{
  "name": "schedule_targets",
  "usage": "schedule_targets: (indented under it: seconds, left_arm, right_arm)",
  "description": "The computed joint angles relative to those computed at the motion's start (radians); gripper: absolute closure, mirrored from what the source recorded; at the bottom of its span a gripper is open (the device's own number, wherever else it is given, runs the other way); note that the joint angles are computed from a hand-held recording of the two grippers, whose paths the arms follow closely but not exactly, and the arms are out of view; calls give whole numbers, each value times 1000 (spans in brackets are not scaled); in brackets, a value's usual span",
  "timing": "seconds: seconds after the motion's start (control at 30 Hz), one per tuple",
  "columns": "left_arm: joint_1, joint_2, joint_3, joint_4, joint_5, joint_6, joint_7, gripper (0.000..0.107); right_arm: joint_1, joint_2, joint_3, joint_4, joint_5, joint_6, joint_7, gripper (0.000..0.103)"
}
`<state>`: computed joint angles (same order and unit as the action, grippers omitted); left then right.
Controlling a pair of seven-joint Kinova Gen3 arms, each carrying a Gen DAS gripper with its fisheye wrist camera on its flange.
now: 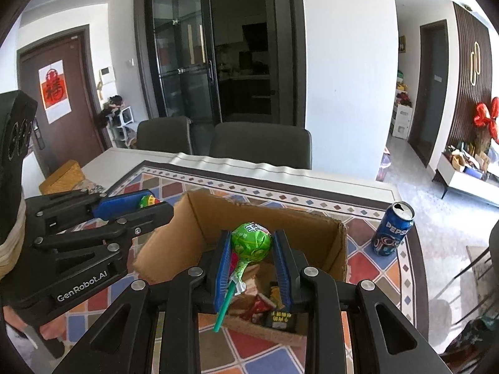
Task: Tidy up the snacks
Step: 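Carry both lollipops over the box and open both tools to drop them, then withdraw both tools from the box toward the remaining candies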
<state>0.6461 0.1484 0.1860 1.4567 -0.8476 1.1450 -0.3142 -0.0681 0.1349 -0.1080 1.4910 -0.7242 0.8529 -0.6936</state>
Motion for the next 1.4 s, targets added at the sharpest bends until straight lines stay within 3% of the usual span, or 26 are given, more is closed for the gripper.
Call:
schedule_targets:
  seconds: [0.13, 0.2, 0.23, 0.27, 0.3, 0.53, 0.83, 1.1, 1.4]
  left_arm:
    - [-13, 15, -7, -3, 13, -21, -20, 82]
    - [-9, 23, -11, -6, 11, -18, -26, 62]
    - [-7, 23, -13, -4, 8, -21, -25, 59]
    - [0, 21, -14, 2, -1, -21, -18, 59]
    - [12, 24, -11, 1, -15, -8, -13, 59]
    - [84, 21, 9, 14, -70, 58, 56, 59]
    - [165, 12, 55, 25, -99, 145, 157, 57]
    - [237, 16, 90, 22, -131, 203, 209, 55]
    - [303, 32, 109, 10, -141, 236, 236, 53]
  right_arm:
    - [-10, 30, -2, -21, 32, -14, -32, 75]
    - [-10, 38, -6, -17, 42, -35, -45, 74]
    - [-15, 39, -7, -21, 56, -38, -63, 67]
    - [-18, 43, -6, -26, 72, -39, -86, 57]
    - [-18, 42, -2, -21, 75, -43, -98, 57]
    - [23, -12, -3, 50, 22, -46, -35, 56]
    - [24, -138, 66, 195, -49, -66, 49, 52]
    - [26, -205, 155, 261, -109, 26, 96, 52]
    - [38, -271, 210, 329, -98, 71, 78, 52]
